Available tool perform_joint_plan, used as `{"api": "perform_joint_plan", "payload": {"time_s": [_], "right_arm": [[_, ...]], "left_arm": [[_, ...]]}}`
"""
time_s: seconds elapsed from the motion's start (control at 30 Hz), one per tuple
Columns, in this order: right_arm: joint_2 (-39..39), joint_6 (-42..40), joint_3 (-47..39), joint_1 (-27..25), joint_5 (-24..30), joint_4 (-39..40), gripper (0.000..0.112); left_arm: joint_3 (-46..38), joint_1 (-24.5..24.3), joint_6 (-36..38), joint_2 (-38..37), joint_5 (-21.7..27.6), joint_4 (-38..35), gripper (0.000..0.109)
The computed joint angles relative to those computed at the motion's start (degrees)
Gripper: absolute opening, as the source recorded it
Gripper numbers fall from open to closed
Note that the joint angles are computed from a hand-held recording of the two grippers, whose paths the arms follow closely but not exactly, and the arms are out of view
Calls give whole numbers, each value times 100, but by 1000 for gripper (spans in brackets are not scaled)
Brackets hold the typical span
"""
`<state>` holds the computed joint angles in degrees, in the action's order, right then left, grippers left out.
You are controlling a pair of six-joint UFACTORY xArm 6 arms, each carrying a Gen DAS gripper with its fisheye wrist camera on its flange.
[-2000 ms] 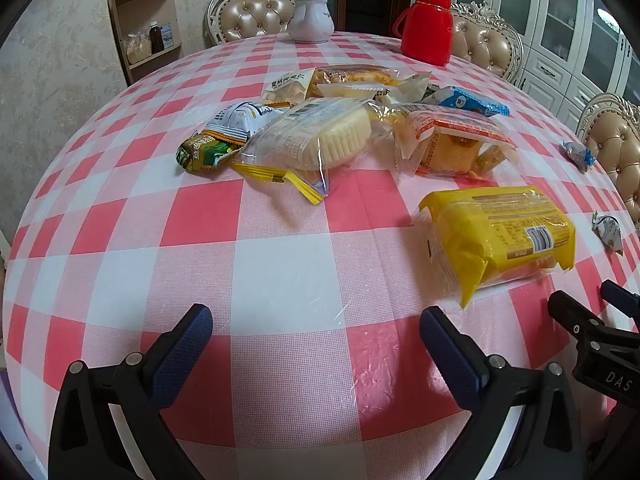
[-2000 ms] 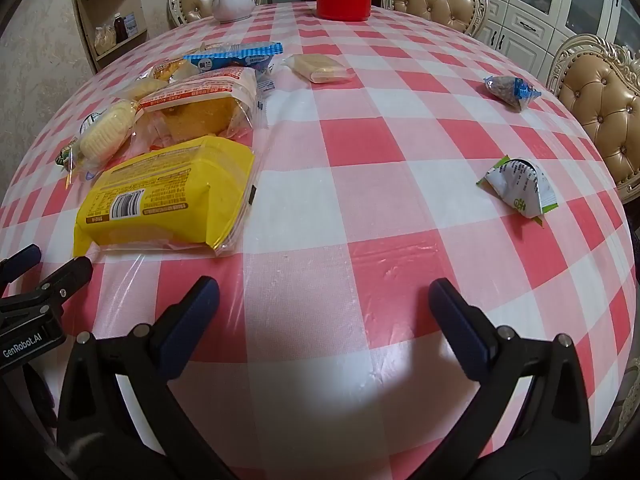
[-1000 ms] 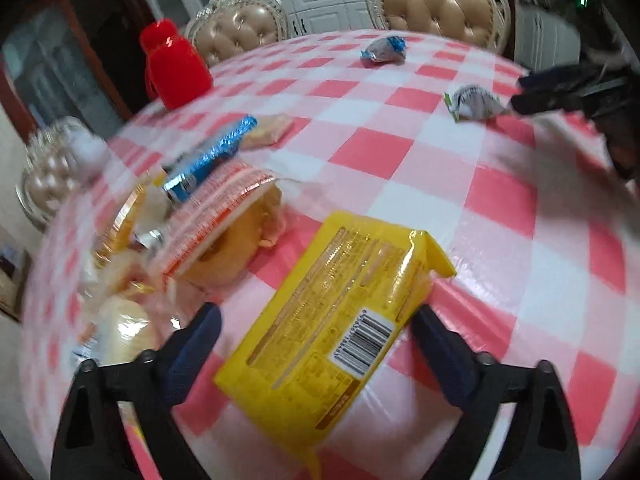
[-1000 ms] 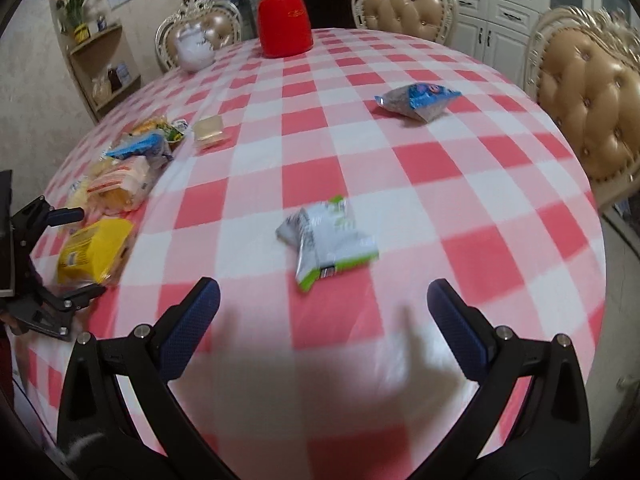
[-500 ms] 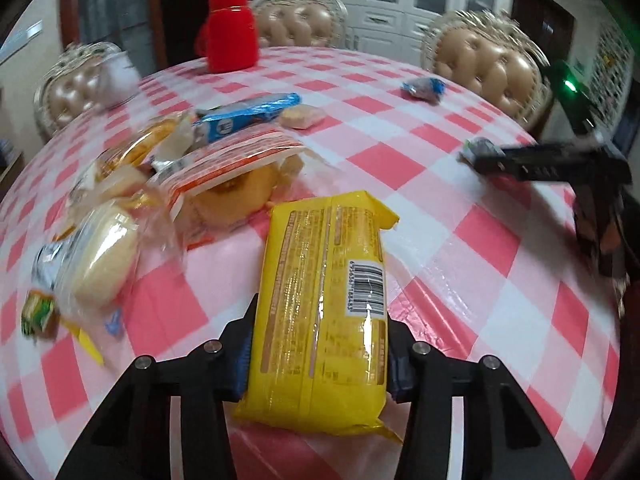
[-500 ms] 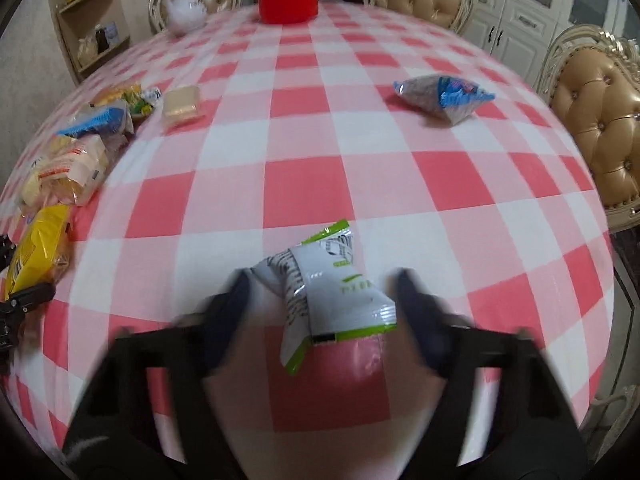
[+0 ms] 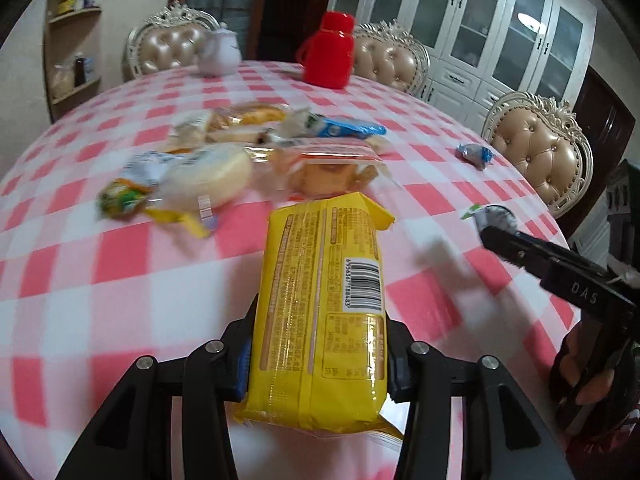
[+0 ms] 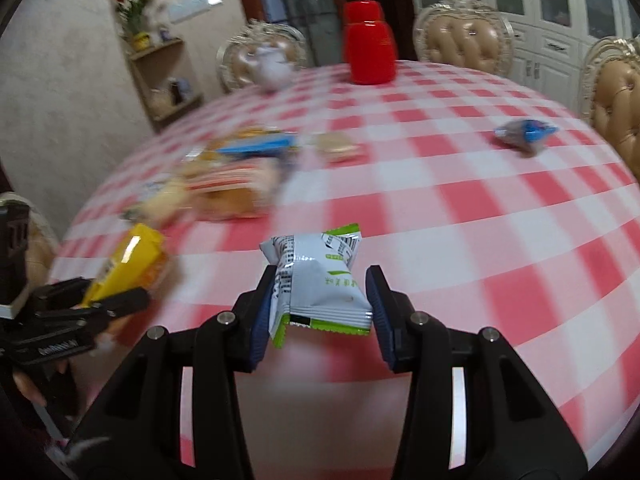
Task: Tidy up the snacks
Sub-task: 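Carry both packs to the white box and open both tools to drop them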
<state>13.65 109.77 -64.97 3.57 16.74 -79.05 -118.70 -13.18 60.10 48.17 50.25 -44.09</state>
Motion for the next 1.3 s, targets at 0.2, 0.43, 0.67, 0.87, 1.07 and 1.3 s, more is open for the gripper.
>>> {"api": "perform_joint_plan", "payload": {"time_s": [0.2, 0.43, 0.67, 0.87, 1.07, 1.3], "right_arm": [[612, -143, -706, 412, -324, 169, 48], [1220, -933, -1403, 874, -474, 878, 48], [1783, -1974, -2113, 1297, -511, 1735, 48], [2277, -3127, -2730, 1587, -548, 2742, 48], [2768, -4629, -3408, 2006, -435, 4021, 48], [3553, -6580, -4639, 2551, -111, 5545, 48]], "left_arm": [[703, 419, 469, -472, -246, -79, 48], [1270, 959, 788, -811, -501, -156, 48], [1706, 1501, 938, -1037, -721, -166, 49], [1802, 1933, 841, -1048, -904, -165, 49], [1622, 2349, 540, -852, -814, -9, 49], [1441, 2817, 191, -688, -914, 381, 49]]}}
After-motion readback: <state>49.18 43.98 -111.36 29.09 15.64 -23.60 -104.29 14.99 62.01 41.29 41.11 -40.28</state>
